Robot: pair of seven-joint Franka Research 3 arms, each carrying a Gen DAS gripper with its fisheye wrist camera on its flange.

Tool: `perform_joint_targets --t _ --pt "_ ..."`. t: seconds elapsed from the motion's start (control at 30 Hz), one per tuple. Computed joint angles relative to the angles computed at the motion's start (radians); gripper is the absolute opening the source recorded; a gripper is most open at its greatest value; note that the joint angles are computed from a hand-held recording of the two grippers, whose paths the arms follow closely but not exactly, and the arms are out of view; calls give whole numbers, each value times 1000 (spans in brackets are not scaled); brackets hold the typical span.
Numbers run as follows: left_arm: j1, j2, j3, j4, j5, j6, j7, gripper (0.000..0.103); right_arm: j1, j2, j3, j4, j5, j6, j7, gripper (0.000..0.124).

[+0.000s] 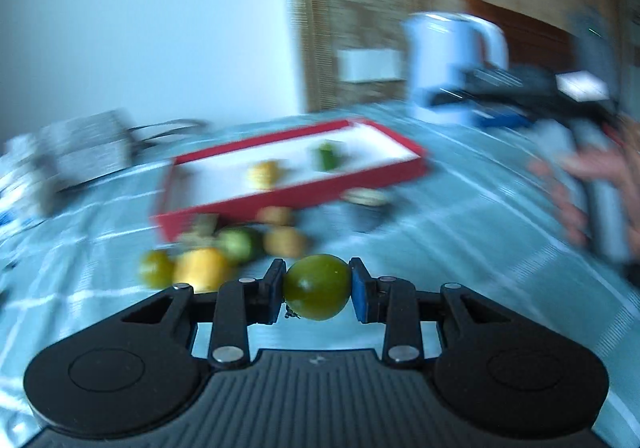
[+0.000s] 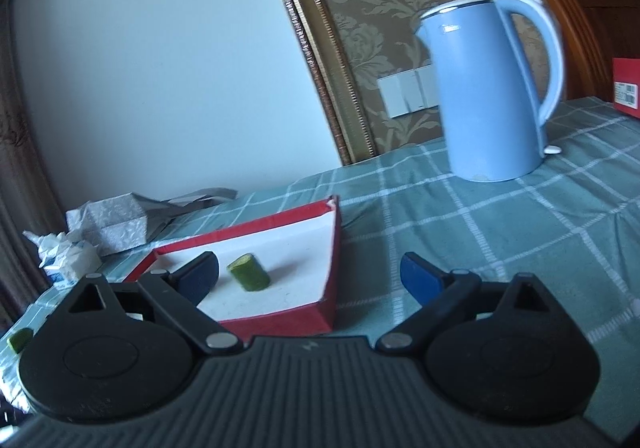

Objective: Organize fruits
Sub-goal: 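Hold the tomato in the left tool while the right tool grasps the cut stem piece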

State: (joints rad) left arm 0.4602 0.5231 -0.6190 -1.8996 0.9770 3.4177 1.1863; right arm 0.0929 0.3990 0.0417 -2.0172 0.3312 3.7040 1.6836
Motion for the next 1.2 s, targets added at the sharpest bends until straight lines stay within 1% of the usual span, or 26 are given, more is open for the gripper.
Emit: perform_joint_targets --t 0.03,0.1,0.13,0.17,0.2,0.23,0.3,0.33,0.4,0.43,0.47,0.5,0.53,0.57,0.6,0.67,0.73,0.77,0.83,0.87,0.9,0.93,1.0,1.07,1.13,1.2 --pt "-36 -10 52 13 -41 5 -24 32 -1 -3 5 -2 -13 -6 -1 97" --pt "-178 -40 227 16 -185 50 -6 32 6 -8 11 -7 -34 -17 -12 97" --pt "-257 -52 314 6 -313 77 62 32 11 -10 12 -10 -43 -21 -22 97" --pt "-328 -55 399 10 -373 97 70 32 21 -12 10 -11 -45 -26 -38 97" --pt "-364 -51 449 24 -383 103 44 32 41 -14 2 -12 -39 -31 -69 97" --pt "-376 -40 470 41 -417 103 43 32 57 -15 -4 -12 -31 -36 -98 97" --pt "-422 -21 528 68 -493 113 63 32 92 -14 -17 -7 -12 -57 -164 98" --pt "-426 -14 535 84 -513 101 66 32 109 -13 -23 -1 1 -72 -197 98" --pt "-378 11 491 127 -493 71 35 32 158 -6 -50 22 60 -118 -270 98" --pt "-394 20 509 139 -518 75 45 32 175 -1 -60 34 83 -142 -300 98" --pt "-422 27 540 146 -545 79 55 32 210 6 -86 51 122 -166 -340 98" --pt "-422 32 543 151 -553 81 57 32 254 15 -122 69 171 -189 -383 98" --pt "-399 41 520 164 -541 72 49 32 301 26 -164 89 221 -214 -426 98" --pt "-397 49 518 174 -545 66 47 32 334 36 -193 105 256 -236 -455 98" --pt "-395 56 516 182 -546 61 45 33 356 45 -214 121 278 -259 -475 97" --pt "-370 66 486 192 -526 49 39 33 416 62 -275 142 320 -290 -501 97" --pt "-356 74 469 202 -512 33 37 33 406 69 -269 155 315 -312 -494 95" --pt "-348 78 459 206 -503 24 36 33 413 74 -280 163 316 -329 -486 94" --pt "-341 84 448 214 -493 5 40 33 485 99 -369 186 326 -367 -456 91" --pt "-342 86 448 218 -493 -4 43 33 503 108 -393 193 320 -380 -440 91" --pt "-344 86 449 218 -495 -8 45 33 512 114 -408 199 311 -389 -425 91" --pt "-335 87 438 219 -492 -10 47 33 515 118 -415 203 300 -396 -411 89" --pt "-311 91 410 220 -480 -12 50 33 539 132 -450 217 282 -420 -377 85" --pt "-311 92 408 220 -479 -12 53 33 546 142 -471 234 260 -465 -344 69" --pt "-310 92 406 218 -479 -14 56 33 554 151 -489 247 240 -494 -306 59" --pt "-308 92 404 218 -480 -15 57 33 557 155 -497 250 217 -503 -276 55"
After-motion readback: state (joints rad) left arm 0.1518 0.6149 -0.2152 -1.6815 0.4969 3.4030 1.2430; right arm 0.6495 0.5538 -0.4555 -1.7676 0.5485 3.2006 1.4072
